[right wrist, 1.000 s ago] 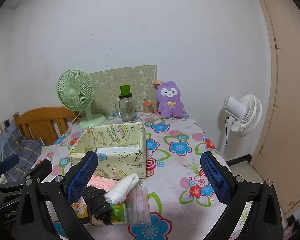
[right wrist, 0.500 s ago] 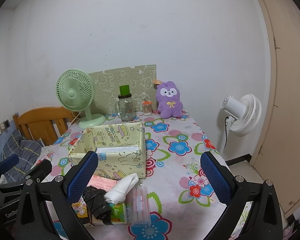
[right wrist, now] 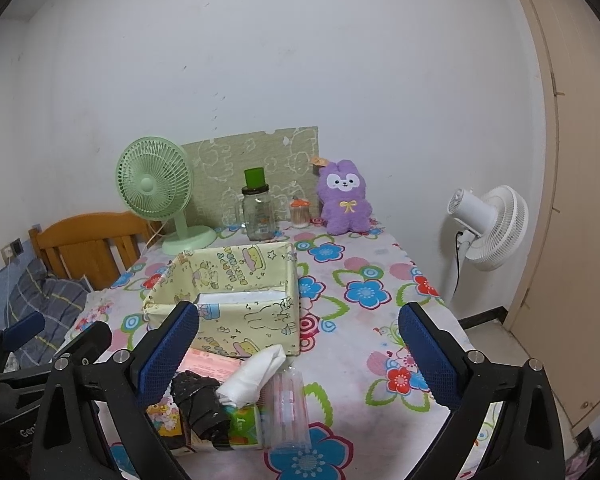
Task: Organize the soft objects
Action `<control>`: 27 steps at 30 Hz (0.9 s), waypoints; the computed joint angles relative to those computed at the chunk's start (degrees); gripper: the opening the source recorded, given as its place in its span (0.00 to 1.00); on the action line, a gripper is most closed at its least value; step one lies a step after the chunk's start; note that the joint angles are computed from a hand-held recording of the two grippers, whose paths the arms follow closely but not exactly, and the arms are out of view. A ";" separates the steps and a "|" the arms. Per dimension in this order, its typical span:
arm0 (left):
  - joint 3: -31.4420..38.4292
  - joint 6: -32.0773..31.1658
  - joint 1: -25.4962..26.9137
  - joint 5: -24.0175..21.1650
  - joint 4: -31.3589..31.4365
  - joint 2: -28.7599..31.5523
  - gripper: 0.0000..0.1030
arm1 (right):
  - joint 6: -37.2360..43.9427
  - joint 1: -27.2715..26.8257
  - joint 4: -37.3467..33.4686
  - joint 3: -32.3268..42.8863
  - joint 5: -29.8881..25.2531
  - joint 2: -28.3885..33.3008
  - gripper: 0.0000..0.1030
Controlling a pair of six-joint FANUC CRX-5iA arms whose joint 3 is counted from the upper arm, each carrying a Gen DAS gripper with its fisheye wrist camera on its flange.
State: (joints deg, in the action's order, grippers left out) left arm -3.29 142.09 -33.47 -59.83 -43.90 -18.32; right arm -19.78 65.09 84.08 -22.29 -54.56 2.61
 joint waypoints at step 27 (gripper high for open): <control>-4.60 0.34 1.50 3.87 2.38 -1.16 0.95 | -3.57 -1.91 3.69 -2.20 6.53 0.79 0.96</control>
State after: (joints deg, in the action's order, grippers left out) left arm -7.89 142.44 -31.97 -55.96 -41.53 -19.48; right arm -23.35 63.18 87.77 -24.49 -48.04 3.40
